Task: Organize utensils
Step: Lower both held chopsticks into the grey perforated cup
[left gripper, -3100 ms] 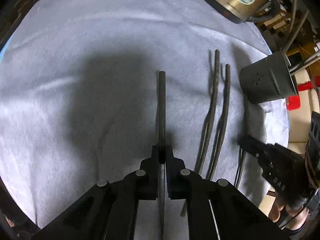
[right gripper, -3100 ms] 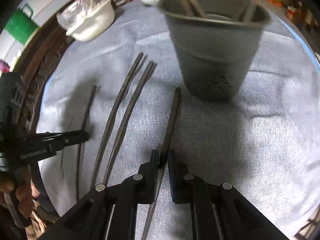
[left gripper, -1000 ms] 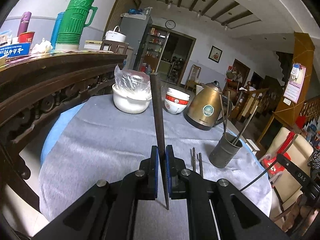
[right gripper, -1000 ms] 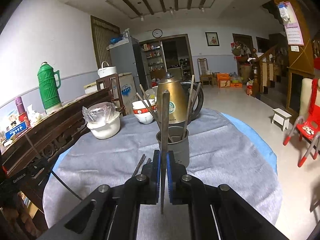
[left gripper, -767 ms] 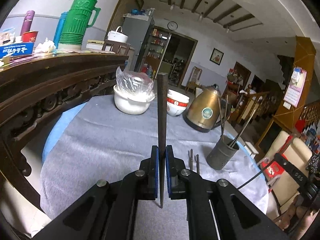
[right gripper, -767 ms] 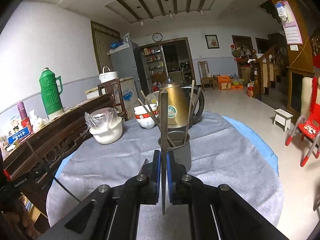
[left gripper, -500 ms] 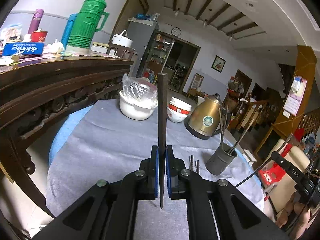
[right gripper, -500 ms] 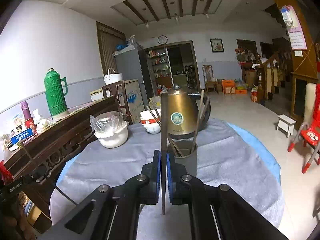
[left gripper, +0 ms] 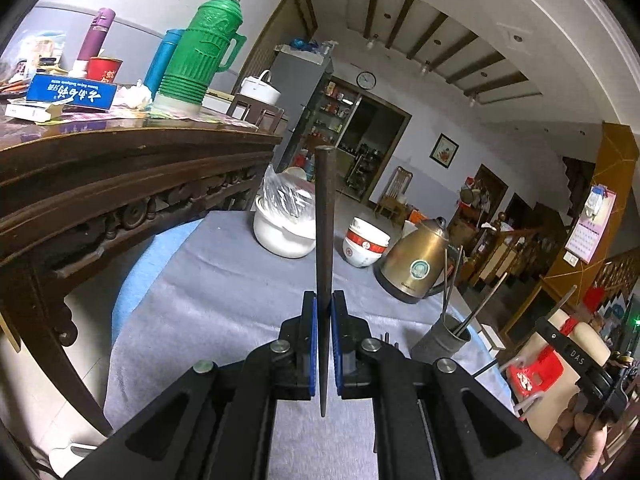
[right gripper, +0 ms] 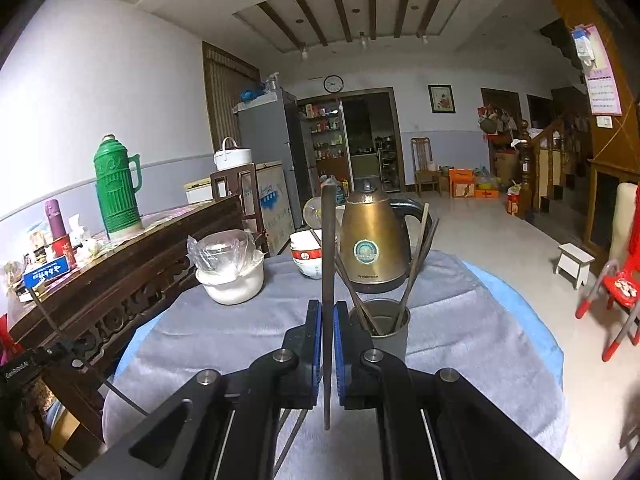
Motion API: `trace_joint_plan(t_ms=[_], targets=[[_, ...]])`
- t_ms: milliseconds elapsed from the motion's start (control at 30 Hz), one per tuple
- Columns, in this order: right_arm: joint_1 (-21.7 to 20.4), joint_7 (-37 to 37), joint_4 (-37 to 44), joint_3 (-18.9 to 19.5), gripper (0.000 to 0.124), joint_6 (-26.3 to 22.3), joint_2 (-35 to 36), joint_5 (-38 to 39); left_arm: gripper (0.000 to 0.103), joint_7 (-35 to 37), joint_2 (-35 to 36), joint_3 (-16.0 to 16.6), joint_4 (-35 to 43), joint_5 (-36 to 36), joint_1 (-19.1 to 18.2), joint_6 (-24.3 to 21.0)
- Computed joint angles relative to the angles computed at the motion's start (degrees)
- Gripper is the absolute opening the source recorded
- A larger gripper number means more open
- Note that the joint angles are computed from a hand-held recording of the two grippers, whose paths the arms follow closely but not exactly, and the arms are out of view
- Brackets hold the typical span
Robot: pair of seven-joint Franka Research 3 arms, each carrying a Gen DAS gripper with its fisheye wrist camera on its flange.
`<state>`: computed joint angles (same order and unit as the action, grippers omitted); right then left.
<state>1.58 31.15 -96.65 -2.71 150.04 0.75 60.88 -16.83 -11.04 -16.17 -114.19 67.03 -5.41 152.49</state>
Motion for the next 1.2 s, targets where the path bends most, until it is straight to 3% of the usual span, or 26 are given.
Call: trace_joint_plan(t_ms=[1200], targets=[[1.1,5.8,2.3,1.3,0.006,1.4,1.8,-8.4,0.007,-6.1,-1.2,0.8,-2.2,3.5,2.5,4.8]])
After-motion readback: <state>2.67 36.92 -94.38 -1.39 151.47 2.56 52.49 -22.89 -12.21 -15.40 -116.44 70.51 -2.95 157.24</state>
